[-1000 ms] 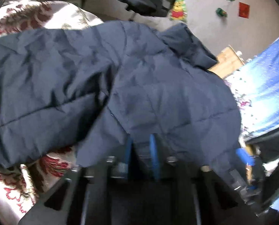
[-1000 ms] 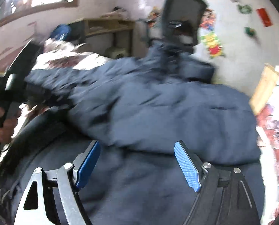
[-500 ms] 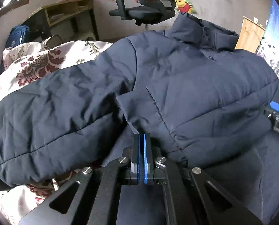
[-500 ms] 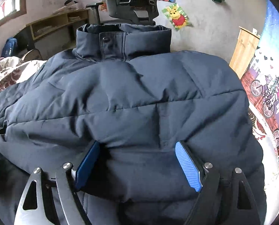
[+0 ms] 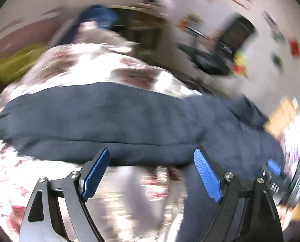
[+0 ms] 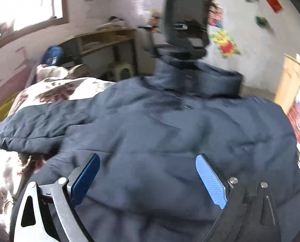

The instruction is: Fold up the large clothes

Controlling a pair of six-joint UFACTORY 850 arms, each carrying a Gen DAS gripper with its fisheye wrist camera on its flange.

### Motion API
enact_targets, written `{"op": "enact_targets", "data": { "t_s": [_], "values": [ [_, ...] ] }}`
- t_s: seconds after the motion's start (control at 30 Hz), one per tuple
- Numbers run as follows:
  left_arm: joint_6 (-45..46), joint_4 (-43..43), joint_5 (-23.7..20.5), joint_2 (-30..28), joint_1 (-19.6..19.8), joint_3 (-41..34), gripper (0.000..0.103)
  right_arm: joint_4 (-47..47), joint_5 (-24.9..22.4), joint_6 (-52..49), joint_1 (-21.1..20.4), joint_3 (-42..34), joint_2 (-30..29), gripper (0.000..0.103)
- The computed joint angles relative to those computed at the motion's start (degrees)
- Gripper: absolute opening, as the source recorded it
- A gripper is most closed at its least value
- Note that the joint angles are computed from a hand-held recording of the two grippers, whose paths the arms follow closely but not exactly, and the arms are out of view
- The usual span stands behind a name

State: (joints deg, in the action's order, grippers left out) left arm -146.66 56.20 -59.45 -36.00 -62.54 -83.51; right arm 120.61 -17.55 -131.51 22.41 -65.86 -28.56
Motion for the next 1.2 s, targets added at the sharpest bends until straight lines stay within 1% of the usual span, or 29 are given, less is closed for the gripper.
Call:
{"op": "enact_targets", "data": {
  "t_s": [0.07, 0.1, 0.13, 0.17, 0.2, 0.23, 0.33, 0.4, 0.43, 0.47, 0.5, 0.53, 0.57, 0.63, 0.67, 0.77, 0.8, 0.83, 0.9, 0.97, 1.0, 1.07, 1.1, 1.17, 1.2],
  "values": [
    [-10.66, 0.04, -0.05, 4.97, -1.21, 6.98, 0.082, 0.37, 0.29, -0.93, 2.01, -0.82, -0.65, 0.096],
    [-13.75, -0.99, 0.22, 6.88, -1.4, 9.32, 0.082, -0.68, 0.4, -0.07, 2.49, -1.6, -1.28, 0.096],
    [-16.42, -1.92, 0.88, 8.56, -1.48, 11.62, 0.082, -0.79, 0.75, -0.29, 3.41, -2.15, -1.75, 0.096],
    [-20.32, -2.03, 1.99, 10.46, -1.61, 14.47, 0.082, 0.86, 1.26, -2.37, 4.32, -2.58, -2.21, 0.096],
    [-22.07, -2.26, 2.76, 11.85, -1.33, 15.93, 0.082, 2.4, 1.61, -4.11, 4.96, -2.86, -2.68, 0.096],
    [-25.63, -2.26, 4.37, 13.29, -1.12, 18.22, 0.082, 3.78, 2.51, -5.92, 5.85, -3.45, -3.35, 0.096],
    [-31.82, -2.0, 6.72, 15.25, -0.96, 21.7, 0.081, 9.24, 5.4, -11.76, 7.42, -4.98, -5.32, 0.096],
    [-31.6, -2.93, 6.5, 15.52, -0.23, 22.07, 0.081, 8.62, 7.64, -11.17, 7.88, -6.26, -7.19, 0.096],
    [-30.02, -3.93, 6.19, 15.48, 0.37, 21.78, 0.079, 7.84, 7.58, -10.28, 7.73, -6.34, -7.8, 0.097],
    [-27.68, -5.57, 5.38, 14.97, 0.82, 20.83, 0.069, 8.05, 6.41, -10.13, 7.34, -6.14, -8.25, 0.099],
    [-25.12, -7.21, 4.45, 14.26, 1.25, 19.64, 0.062, 8.78, 5.24, -10.52, 7.08, -5.67, -8.31, 0.1],
    [-22.13, -8.9, 3.67, 13.55, 1.85, 18.48, 0.045, 7.58, 3.19, -8.94, 6.4, -5.24, -8.51, 0.1],
    [-20.32, -10.01, 3.03, 12.9, 2.1, 17.52, 0.026, 6.57, 2.16, -7.74, 6.05, -4.95, -8.49, 0.1],
    [-17.95, -10.45, 0.66, 11.76, 2.09, 16.05, 0.012, 4.63, 0.62, -5.44, 5.47, -4.17, -7.95, 0.1],
    [-17.22, -10.19, -1.46, 10.71, 1.7, 14.85, 0.008, 3.26, 0.21, -3.94, 5.32, -3.79, -7.52, 0.1],
    [-9.7, -8.5, -10.41, 6.96, 0.61, 8.13, 0.005, -4.39, -0.91, 4.49, 4.32, -2.38, -5.31, 0.1],
    [-7.88, -7.04, -12.17, 6.26, 0.47, 6.74, 0.005, -5.93, -1.12, 6.41, 3.84, -1.43, -3.98, 0.1],
    [-5.23, -4.94, -14.6, 5.22, 0.03, 4.34, 0.005, -5.96, -1.18, 6.66, 3.57, -0.63, -2.97, 0.1],
    [-0.65, -0.2, -17.48, 3.36, -0.57, 0.17, 0.005, -4.92, -1.68, 5.85, 2.37, 2.18, 0.42, 0.1],
    [6.61, 4.69, -20.17, 0.86, -1.07, -5.56, 0.005, -4.02, -2.81, 3.79, 0.55, 5.27, 4.11, 0.1],
    [11.75, 8.05, -20.75, -0.9, -1.31, -9.45, 0.005, -1.52, -2.72, 0.96, -0.32, 6.91, 6.0, 0.1],
    [20.08, 13.08, -19.96, -4.23, -1.7, -16.43, 0.005, 4.19, -3.26, -4.44, -2.77, 10.43, 9.9, 0.1],
    [22.84, 14.46, -19.2, -5.47, -1.59, -18.89, 0.005, 5.79, -3.77, -5.5, -3.88, 11.62, 11.19, 0.1],
    [30.63, 17.23, -16.99, -9.54, -1.63, -26.75, 0.005, 10.85, -4.57, -8.3, -6.81, 14.37, 14.06, 0.1],
    [35.61, 18.2, -15.45, -12.7, -1.54, -32.41, 0.005, 11.88, -4.62, -8.69, -7.66, 14.87, 14.62, 0.1]
  ]
}}
